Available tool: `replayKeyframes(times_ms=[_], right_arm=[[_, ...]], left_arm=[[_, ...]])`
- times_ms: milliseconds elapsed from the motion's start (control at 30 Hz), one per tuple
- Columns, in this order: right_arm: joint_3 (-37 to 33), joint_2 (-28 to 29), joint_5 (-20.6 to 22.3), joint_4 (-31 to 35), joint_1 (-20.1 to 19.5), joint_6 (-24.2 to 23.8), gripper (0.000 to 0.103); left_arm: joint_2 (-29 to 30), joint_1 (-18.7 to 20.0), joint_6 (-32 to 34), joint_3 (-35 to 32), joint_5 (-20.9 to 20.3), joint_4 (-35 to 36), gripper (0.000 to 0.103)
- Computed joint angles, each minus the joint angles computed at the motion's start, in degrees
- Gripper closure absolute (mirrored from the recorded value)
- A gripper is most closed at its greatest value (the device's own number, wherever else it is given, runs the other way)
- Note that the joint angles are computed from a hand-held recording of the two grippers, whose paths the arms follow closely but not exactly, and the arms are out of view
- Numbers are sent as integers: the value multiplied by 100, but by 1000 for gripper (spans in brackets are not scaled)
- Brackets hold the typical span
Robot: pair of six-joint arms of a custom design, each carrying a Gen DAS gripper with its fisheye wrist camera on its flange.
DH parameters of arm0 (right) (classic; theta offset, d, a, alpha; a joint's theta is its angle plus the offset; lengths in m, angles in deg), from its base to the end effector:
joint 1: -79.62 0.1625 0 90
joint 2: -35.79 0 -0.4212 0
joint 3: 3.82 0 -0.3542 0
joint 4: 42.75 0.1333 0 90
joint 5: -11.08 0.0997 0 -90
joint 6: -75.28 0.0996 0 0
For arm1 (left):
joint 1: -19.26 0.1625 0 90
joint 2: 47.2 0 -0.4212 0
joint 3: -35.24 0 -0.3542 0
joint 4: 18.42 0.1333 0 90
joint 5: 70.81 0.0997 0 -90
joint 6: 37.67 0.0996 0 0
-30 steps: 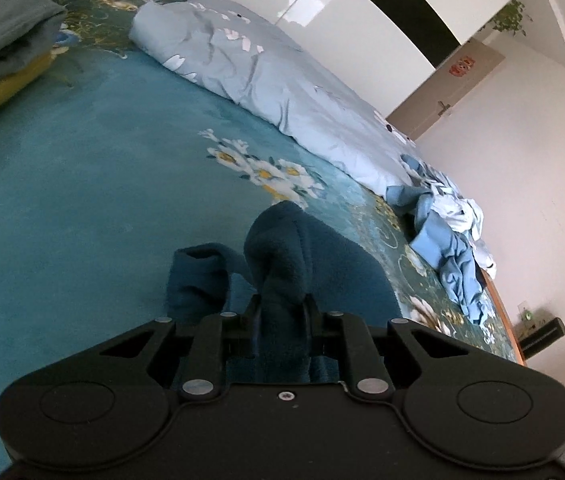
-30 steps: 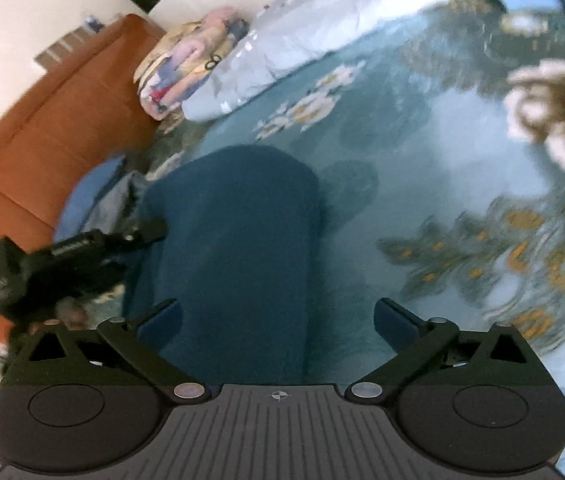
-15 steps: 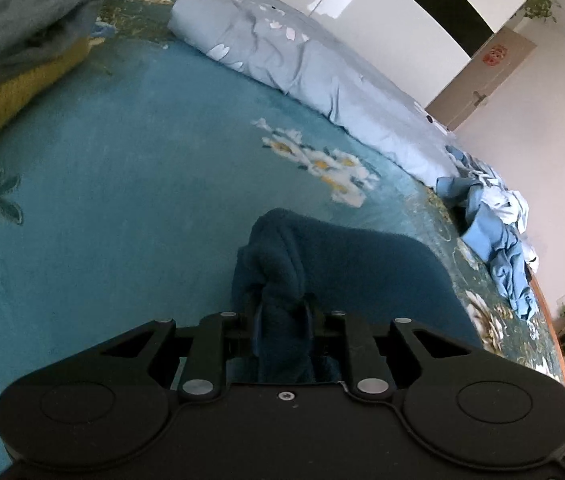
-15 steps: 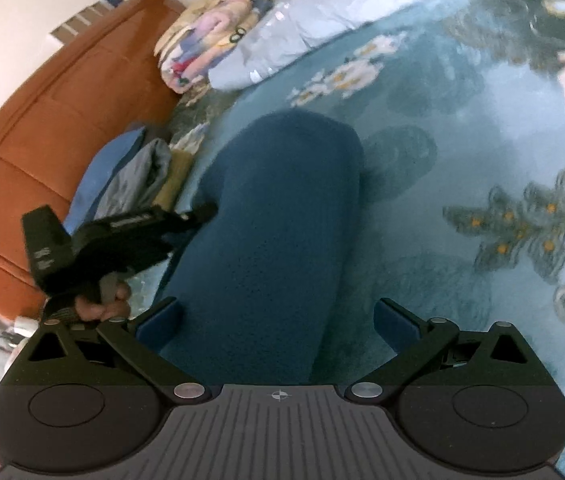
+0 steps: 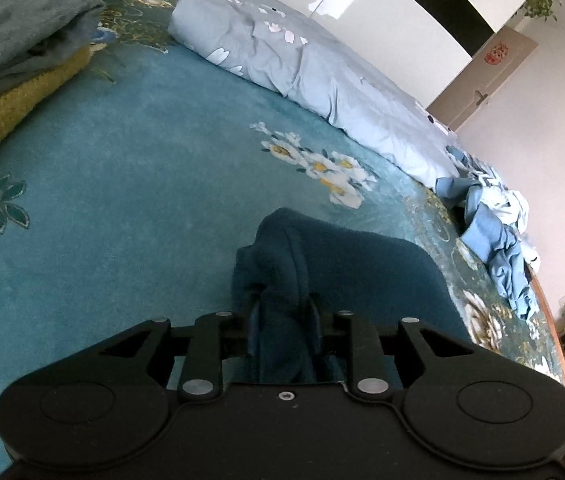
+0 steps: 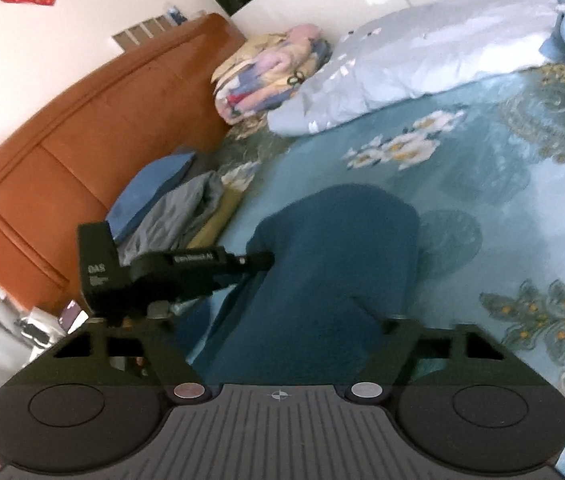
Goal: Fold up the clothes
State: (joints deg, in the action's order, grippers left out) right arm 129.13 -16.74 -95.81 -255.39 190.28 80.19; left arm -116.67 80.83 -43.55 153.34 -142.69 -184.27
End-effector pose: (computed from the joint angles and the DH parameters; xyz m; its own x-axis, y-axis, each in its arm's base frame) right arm 0.2575 -0.3871 0.1440 -0.9830 -0.0950 0.1569 -0.1778 0.7037 -0.6879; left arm -0.1001 -0.5300 0.2526 -0.9421 0.2455 -0.2283 0.3286 0.8114 -0.4833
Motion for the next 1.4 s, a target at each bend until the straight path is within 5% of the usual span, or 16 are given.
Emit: replayKeyframes(times_ms=[100,233,467,533,767,933,1233,1400], right_arm=[[33,11,96,12,-119,138,63],[93,-5,190,55,-267,313,64],[125,72,329,94,-402,349,64],[135,67,378,96,-434,359,64],[117,95,509,104,-509,303,64],[64,171,550,116,-537,315,64],[38,168,532,268,-598,425,64],[69,118,509,298,-601,430,63]], left_arm=[[-152,-144,68,65,188,-111,77],[-347,-536,559,199,706,-514,81],[-256,-740,836,97,-257,-336,80],[-83,-803,763,35,17,-122,80],[235,-390,313,-86,186,124,86],[405,-11,-3,-223,-50,205,91],[173,-206,360,94,80,-253,95],[-530,-734,327,834,714,-840,69]])
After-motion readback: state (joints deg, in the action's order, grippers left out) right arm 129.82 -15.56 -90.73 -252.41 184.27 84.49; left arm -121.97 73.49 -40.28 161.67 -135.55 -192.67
